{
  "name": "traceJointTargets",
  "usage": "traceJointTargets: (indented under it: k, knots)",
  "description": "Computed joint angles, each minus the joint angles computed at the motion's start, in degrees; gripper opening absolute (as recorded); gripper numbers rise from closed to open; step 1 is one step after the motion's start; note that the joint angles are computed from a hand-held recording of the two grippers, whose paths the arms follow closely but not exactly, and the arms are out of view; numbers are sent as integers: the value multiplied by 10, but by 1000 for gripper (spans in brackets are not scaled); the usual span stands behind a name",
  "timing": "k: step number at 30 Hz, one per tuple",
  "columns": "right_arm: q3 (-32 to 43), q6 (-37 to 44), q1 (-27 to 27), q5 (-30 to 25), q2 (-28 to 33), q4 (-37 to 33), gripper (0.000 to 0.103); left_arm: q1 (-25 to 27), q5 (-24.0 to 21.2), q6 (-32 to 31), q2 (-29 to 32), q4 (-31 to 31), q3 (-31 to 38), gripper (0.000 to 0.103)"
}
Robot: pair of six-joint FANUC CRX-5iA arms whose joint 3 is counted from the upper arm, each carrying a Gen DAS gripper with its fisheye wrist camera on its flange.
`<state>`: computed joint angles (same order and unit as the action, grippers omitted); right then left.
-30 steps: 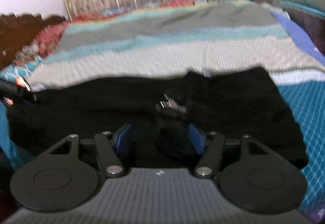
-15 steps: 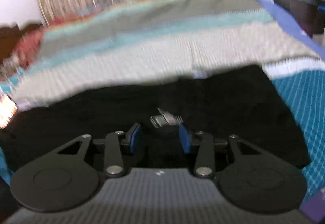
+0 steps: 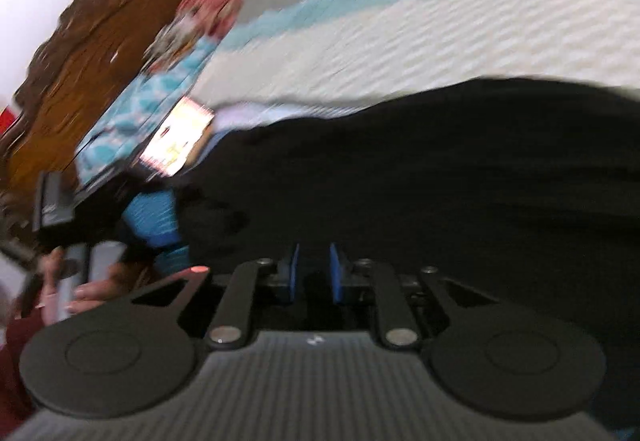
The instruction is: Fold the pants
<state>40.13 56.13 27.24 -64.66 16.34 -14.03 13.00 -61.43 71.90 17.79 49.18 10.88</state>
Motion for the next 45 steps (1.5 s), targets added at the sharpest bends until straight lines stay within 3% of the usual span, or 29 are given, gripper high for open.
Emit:
traceJointTargets:
  k: [1,3,6,8,9,13,17,22,25,27,28,29,31,35,37,41,43,45]
  knots:
    - [29,0,5,-19,15,-7,18,-2,6,-3,2,-4,4,81]
    - [112,-1,-1,-55,69,-32,18,-3,5,-10,7,-8,13,49]
    - [229,-36,-16,-122,148,-79,18,1,1,-27,5,-1,8,39]
    - [262,-69,-20,-171,179,-112,16,3,-2,-41,-3,1,1,35]
    - [242,-78,-13,-153,173,-99,11,2,3,-51,-13,3,-10,34]
    - [198,-76,-30,-126,138,-129,11,-12,38,-119,-49,22,-41,34]
    - [28,-97,-50,14,26,-128,16,-40,63,-199,-70,58,-52,34]
    - [-171,-212,-81,163,-114,-72,19,-106,64,-332,-79,84,-56,34]
    - [-279,-306,-90,241,-188,-25,28,-143,33,-373,-67,59,-41,39]
    - [-344,-377,-91,285,-231,12,50,-161,-9,-386,-45,21,-17,56]
    - [-363,-404,-92,294,-244,21,57,-171,-25,-381,-35,-23,0,59]
    - [-377,-418,-96,299,-254,16,65,-181,-27,-367,-32,-71,12,61]
    - [-387,-409,-109,298,-265,-23,69,-193,-23,-366,-38,-127,14,65]
    - [-359,-381,-97,278,-243,-22,76,-168,-26,-393,-56,-71,-8,79]
    - [-329,-327,-103,249,-226,-45,78,-145,-26,-385,-62,-42,-14,80]
    - [-272,-263,-73,188,-177,8,81,-108,-31,-294,-53,-31,0,78]
    - [-256,-241,-39,148,-159,91,72,-95,-28,-247,-46,-42,10,71]
    - [-260,-230,-10,134,-157,164,44,-91,-32,-205,-33,-58,29,50]
